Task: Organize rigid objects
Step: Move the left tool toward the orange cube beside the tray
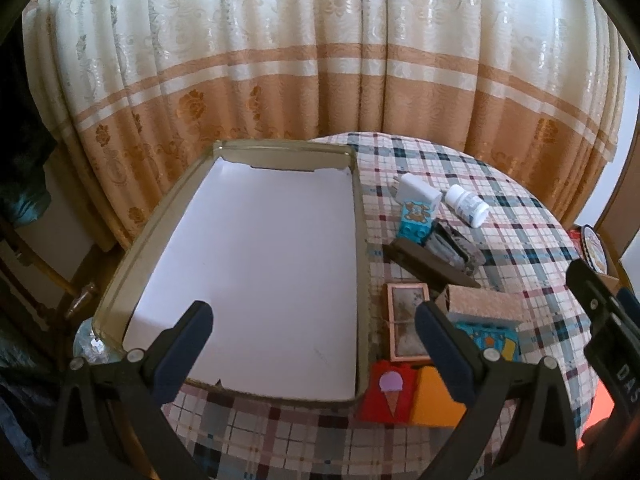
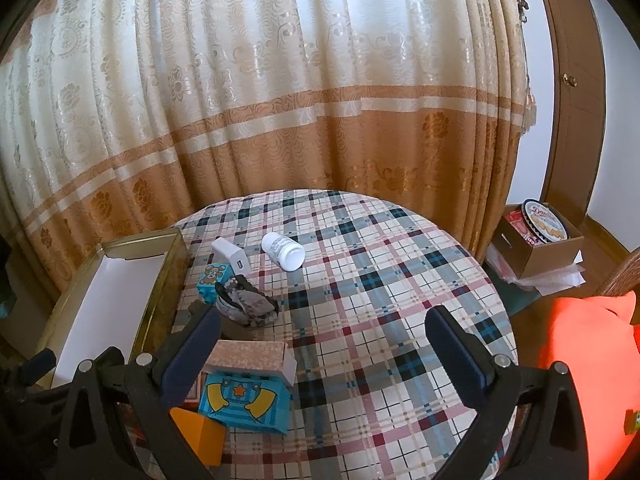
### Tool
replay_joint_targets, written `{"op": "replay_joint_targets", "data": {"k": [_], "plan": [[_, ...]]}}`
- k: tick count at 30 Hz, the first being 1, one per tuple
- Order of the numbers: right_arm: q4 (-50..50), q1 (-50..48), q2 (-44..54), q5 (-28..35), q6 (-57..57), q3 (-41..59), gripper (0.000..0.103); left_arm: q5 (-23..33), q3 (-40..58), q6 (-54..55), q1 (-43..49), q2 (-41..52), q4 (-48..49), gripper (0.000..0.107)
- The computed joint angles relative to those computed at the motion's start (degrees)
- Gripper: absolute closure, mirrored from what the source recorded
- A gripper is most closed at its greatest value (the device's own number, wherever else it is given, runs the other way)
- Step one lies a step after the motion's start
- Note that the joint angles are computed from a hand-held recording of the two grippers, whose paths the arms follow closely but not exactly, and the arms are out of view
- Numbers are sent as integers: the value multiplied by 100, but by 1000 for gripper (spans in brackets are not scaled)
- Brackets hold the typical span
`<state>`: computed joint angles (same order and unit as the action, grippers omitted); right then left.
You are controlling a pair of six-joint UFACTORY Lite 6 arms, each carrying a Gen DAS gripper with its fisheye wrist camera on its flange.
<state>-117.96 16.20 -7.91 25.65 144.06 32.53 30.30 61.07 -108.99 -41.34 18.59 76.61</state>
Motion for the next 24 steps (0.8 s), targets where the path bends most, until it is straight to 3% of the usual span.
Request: {"op": "replay_joint_targets", "data": {"k": [3, 7, 18, 24], "plan": [[50, -30, -100, 40, -141, -108, 0, -453, -339, -146, 114, -264, 111, 5], [72, -98, -233, 143, -251, -311, 0, -347, -837, -828, -40, -556, 710, 6], [-627, -595, -505, -101, 274, -611, 0, -584, -743, -610, -620, -308, 484, 26], [-1229, -915, -418, -331, 826, -620, 0, -803, -421, -252, -751, -9, 246, 27]]}}
